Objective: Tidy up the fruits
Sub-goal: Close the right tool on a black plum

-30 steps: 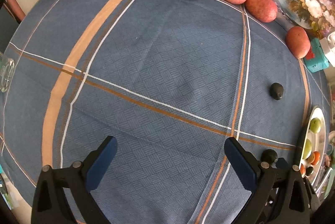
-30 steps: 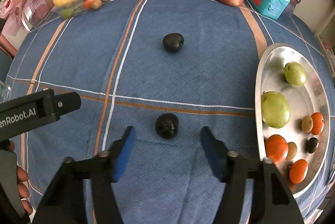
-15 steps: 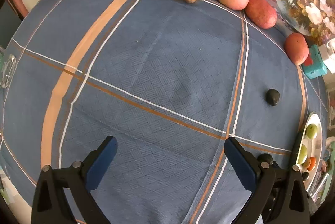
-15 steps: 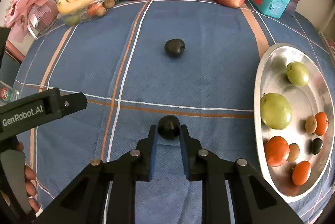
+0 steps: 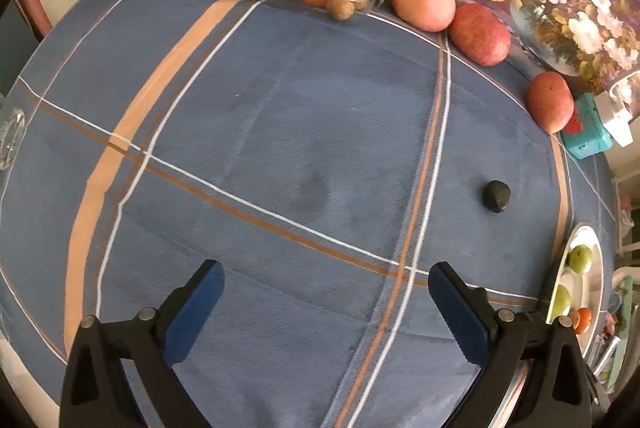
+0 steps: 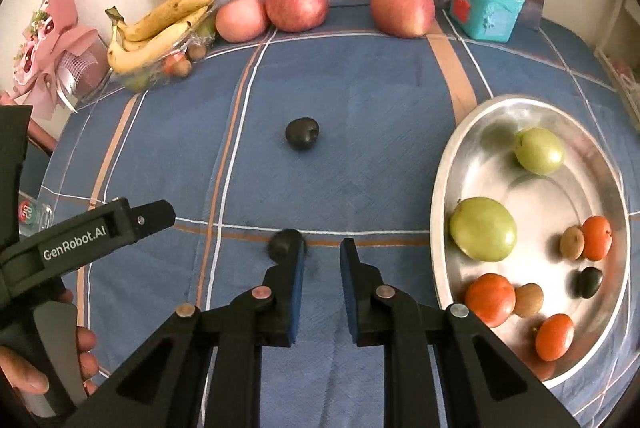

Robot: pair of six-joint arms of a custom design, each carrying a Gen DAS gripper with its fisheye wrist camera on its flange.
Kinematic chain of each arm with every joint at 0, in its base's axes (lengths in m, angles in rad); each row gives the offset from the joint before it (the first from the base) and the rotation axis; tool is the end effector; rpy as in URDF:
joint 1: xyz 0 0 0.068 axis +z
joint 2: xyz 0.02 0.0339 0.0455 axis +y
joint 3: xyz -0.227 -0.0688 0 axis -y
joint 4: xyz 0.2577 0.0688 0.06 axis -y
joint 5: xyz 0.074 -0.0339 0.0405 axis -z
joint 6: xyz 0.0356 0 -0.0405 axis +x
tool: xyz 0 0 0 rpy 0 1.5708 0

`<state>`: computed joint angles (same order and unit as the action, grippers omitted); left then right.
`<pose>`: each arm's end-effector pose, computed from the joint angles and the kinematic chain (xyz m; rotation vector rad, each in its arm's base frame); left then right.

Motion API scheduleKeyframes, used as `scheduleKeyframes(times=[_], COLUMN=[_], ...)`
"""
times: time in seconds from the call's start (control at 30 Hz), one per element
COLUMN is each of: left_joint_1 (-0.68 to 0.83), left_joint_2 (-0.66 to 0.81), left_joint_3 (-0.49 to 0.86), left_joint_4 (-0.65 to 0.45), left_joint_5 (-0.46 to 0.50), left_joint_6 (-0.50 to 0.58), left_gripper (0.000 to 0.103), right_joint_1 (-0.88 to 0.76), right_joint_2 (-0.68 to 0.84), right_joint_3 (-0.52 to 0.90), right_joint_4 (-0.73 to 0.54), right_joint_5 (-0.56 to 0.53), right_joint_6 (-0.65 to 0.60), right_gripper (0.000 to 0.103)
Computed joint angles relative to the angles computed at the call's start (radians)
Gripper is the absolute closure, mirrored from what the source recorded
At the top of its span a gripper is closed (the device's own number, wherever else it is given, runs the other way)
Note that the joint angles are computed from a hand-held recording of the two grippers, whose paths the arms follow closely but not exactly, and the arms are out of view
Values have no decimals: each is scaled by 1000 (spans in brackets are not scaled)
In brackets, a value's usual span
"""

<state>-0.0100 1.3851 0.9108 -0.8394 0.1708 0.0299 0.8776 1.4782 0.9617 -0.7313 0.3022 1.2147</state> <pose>0.2624 -0.0087 0.1668 0.0891 2.8722 -0.2423 0.1915 0.2140 0.1620 0.5220 2.6658 0.1758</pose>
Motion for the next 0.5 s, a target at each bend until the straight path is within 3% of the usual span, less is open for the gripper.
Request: scheduleKeyframes(times=[0.07, 0.23, 0.5], left_joint_1=[-8, -7, 34], left_joint_2=[-7, -5, 8], left_joint_3=[-7, -10, -2], left_joint_4=[-3, -6, -8], left_joint_5=[-3, -13, -2], left_joint_6=[-2, -14, 13], left_gripper=[0, 0, 0], right_joint_1=[-8, -4, -14], right_joint_2=[14, 81, 177], right_joint_3=[1, 54, 114], right_joint_4=[18, 37, 70], right_joint_5=[-8, -5, -19], right_joint_6=[-12, -9, -35], right_gripper=[84, 65, 64])
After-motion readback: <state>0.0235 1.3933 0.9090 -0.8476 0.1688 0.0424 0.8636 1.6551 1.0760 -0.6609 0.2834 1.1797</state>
